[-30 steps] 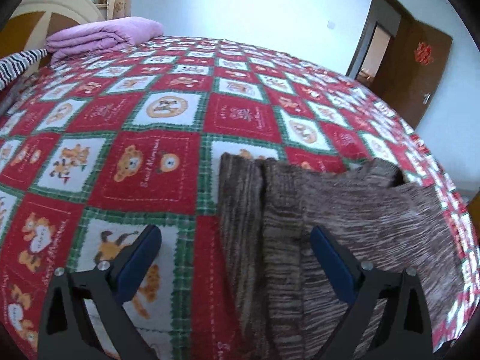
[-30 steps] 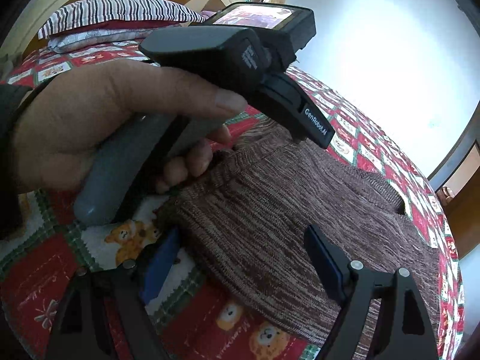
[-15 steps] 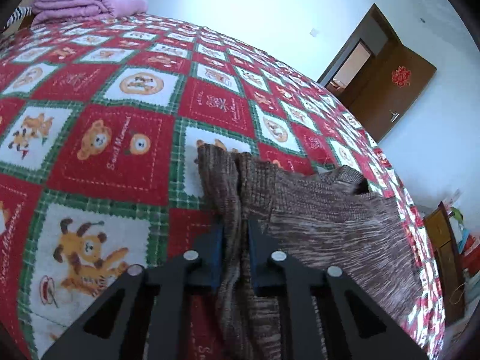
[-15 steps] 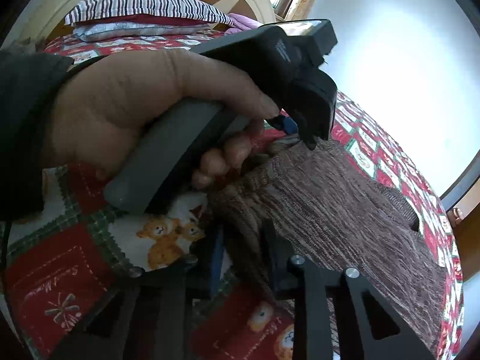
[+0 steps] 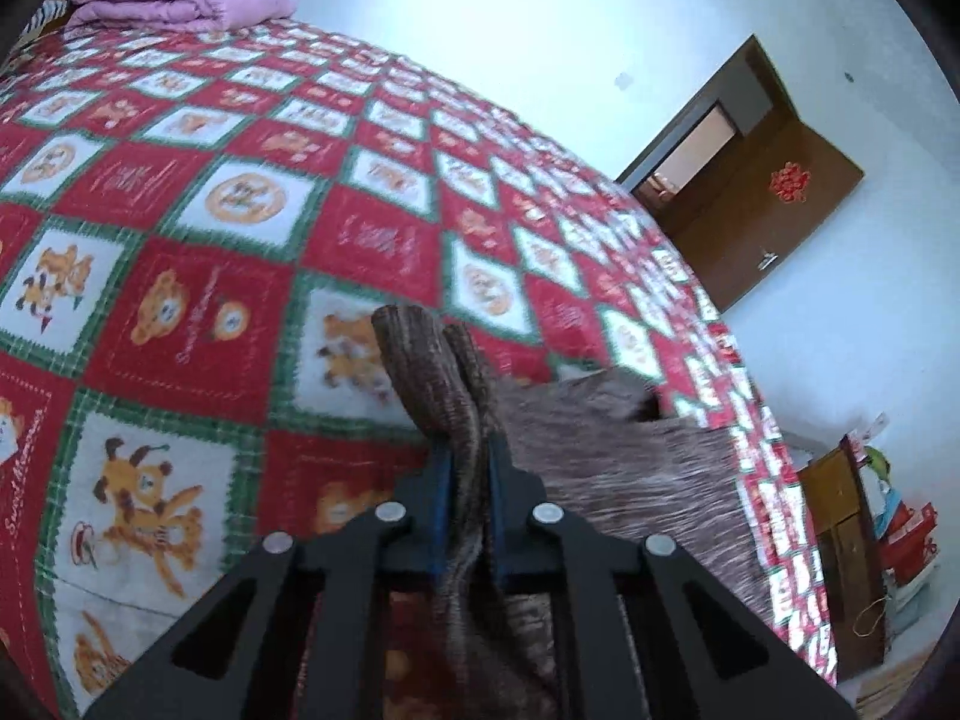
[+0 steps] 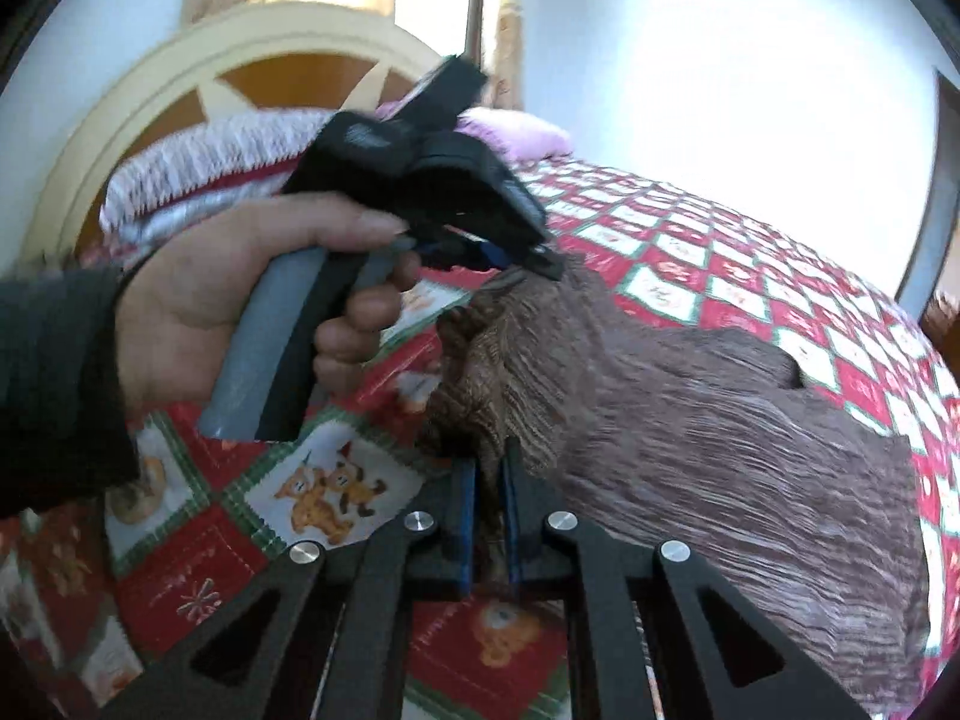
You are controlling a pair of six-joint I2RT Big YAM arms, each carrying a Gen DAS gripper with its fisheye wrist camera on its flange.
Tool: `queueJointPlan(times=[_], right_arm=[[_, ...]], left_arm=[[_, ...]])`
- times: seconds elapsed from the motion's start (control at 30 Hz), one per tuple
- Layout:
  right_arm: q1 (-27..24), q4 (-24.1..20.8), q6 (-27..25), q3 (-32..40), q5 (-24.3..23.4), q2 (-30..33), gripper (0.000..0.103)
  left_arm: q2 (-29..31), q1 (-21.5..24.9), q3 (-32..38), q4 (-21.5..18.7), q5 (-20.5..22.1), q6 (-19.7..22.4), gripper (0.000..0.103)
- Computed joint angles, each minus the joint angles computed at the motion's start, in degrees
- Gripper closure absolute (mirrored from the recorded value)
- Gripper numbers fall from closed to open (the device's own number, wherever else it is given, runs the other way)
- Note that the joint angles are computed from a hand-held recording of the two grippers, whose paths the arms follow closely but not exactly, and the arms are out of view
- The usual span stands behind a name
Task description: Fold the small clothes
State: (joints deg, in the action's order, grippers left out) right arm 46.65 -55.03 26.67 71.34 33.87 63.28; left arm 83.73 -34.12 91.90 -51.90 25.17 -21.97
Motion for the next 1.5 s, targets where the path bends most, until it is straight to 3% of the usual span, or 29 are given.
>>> queueJointPlan(times=[0.17,0.53,1.3,1.5], right_arm=[[-1.7,1.6,2.5,-2.49,0.14,-4.99,0.097],[-5.31,-0.2,6.76,-6.77,-0.67,-14.63,0.097],[-13.47,-9.19,10.03,-11.79,-2.06,-29.46,0.098],[-19.68,-12.19,10.91,-13.94,-6.74,-33.26,0.097]], left_arm=[[0.46,-2.88,3.77,-0.73,-0.82,-0.64,0.092],[4.25,-10.13,11.36,-2.21,-3.33,0.73,0.093],[14.15,-21.56,22.72,-3.7,-3.22,2.38,0.093],[17.75,-24.26,26.94,-6.03,-4.1,4.1,0.093]])
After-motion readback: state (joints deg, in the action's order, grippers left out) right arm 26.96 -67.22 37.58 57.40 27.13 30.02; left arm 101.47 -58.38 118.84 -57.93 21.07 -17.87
